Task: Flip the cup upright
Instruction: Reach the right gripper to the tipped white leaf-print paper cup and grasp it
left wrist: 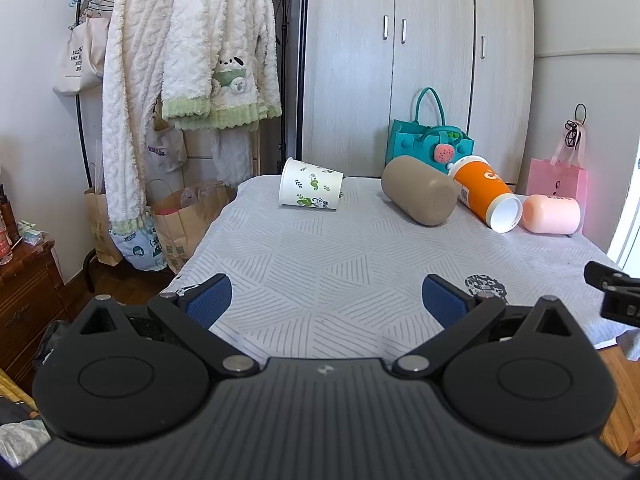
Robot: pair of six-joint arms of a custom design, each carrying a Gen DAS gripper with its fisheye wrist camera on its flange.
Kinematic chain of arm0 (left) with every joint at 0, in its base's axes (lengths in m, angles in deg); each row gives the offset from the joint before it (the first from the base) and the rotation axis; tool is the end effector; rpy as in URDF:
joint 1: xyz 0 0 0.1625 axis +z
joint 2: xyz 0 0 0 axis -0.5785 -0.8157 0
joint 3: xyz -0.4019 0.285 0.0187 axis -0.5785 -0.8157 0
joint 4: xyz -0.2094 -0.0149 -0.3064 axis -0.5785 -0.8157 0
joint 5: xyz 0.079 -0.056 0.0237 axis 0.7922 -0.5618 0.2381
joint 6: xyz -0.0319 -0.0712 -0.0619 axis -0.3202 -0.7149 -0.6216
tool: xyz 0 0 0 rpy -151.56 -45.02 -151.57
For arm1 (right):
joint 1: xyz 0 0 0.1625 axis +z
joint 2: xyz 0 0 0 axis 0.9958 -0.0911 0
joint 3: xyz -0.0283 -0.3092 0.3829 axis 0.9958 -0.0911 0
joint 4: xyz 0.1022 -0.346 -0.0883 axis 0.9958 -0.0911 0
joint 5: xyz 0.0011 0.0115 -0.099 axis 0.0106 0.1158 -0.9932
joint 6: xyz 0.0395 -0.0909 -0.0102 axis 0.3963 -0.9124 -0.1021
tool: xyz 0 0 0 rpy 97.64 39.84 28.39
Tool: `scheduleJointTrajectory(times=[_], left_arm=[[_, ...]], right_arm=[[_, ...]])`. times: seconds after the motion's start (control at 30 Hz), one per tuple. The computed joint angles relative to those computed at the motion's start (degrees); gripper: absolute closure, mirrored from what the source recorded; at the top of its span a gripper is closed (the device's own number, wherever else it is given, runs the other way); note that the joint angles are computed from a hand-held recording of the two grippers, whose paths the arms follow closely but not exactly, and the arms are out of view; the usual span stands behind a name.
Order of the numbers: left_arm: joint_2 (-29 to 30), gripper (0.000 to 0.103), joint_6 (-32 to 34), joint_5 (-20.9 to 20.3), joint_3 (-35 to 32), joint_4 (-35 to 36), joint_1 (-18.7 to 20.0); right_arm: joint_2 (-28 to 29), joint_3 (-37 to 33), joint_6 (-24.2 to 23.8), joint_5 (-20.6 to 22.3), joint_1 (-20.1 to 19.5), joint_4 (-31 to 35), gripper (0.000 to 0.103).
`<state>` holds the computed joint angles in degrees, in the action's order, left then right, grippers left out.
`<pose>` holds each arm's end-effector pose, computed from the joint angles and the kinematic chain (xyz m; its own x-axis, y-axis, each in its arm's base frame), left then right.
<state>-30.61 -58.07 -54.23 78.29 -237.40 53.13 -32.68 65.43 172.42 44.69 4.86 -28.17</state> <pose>-0.3058 -0.3394 0.0715 -0.7379 -0.0694 -0.6713 0.5981 0.3934 -0.6982 0.1033 -0.3639 0.2803 -0.6060 0.0246 0.7951 -0.7430 0.3396 -0.5768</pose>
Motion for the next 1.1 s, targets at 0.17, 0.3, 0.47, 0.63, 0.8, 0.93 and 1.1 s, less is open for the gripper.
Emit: scheduleJointTrajectory(times=[0.17,0.3,0.47,0.63,0.8,0.93,1.1], left_arm=[[-0.44,0.000,7.18,-2.65,0.17,-8.61,0.44],[-2.93,0.000,10.93,-4.73,-0.71,-9.96,1.81],[-5.36,0.000,16.04,-5.12,-2.03,-10.26,3.72],[-6.31,0.000,26.39,-6.20,-4.71,-15.34,7.21],[-5.84,0.000,37.93,-7.16,-8.65,-21.87,11.45],[-5.94,0.000,45.20,-12.74,-11.67,-28.99,15.64],[-5.43,0.000,48.83,-16.90,-15.70,-32.04,20.58]], right_arm=[[-4.93,-4.55,4.79,-19.00,-6.06,18.44,0.000],[-5.18,-7.18,2.41,-29.43,-9.18,23.62,0.000],[-1.61,-14.16,0.53,-24.98,-5.62,32.80,0.000],[4.72,-24.51,-0.35,-23.48,-1.90,47.44,0.000],[13.19,-34.78,-2.42,-19.81,3.26,58.13,0.000],[20.54,-43.39,-5.57,-15.23,7.47,65.21,0.000],[29.62,-52.81,-13.04,-5.79,11.98,70.03,0.000]])
